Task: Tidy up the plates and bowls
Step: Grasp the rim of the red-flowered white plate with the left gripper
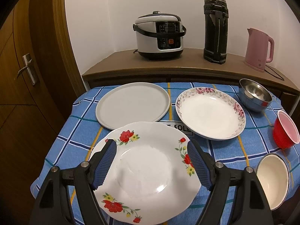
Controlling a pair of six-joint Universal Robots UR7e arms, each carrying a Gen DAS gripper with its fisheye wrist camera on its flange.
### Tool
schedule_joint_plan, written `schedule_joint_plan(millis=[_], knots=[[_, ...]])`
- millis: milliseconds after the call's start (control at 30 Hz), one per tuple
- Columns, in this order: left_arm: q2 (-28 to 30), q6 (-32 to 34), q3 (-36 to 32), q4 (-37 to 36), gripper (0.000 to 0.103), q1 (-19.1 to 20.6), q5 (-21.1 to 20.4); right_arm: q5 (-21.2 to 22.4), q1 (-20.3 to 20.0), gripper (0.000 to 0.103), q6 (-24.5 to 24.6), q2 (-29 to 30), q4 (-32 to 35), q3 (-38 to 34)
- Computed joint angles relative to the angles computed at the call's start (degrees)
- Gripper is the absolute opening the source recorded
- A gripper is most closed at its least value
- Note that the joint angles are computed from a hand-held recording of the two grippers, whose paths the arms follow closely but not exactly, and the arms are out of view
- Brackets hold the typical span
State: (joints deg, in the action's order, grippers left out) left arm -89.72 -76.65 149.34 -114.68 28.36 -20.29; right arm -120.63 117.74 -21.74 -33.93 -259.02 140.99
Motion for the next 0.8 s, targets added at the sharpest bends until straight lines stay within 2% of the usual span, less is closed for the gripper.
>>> schedule_joint_plan(millis=[267, 800], knots=[[-0.7, -0.1, 0.4, 0.3, 0.080, -0.2, -0.3, -0.3, 0.2, 0.103, -0.5, 0.1, -0.3, 0.1], [-2.1, -4.5, 0.0, 6.2, 0.080, -2.2, -0.6, -1.9, 1.9, 0.103, -0.7, 0.3, -0.8, 0.0]])
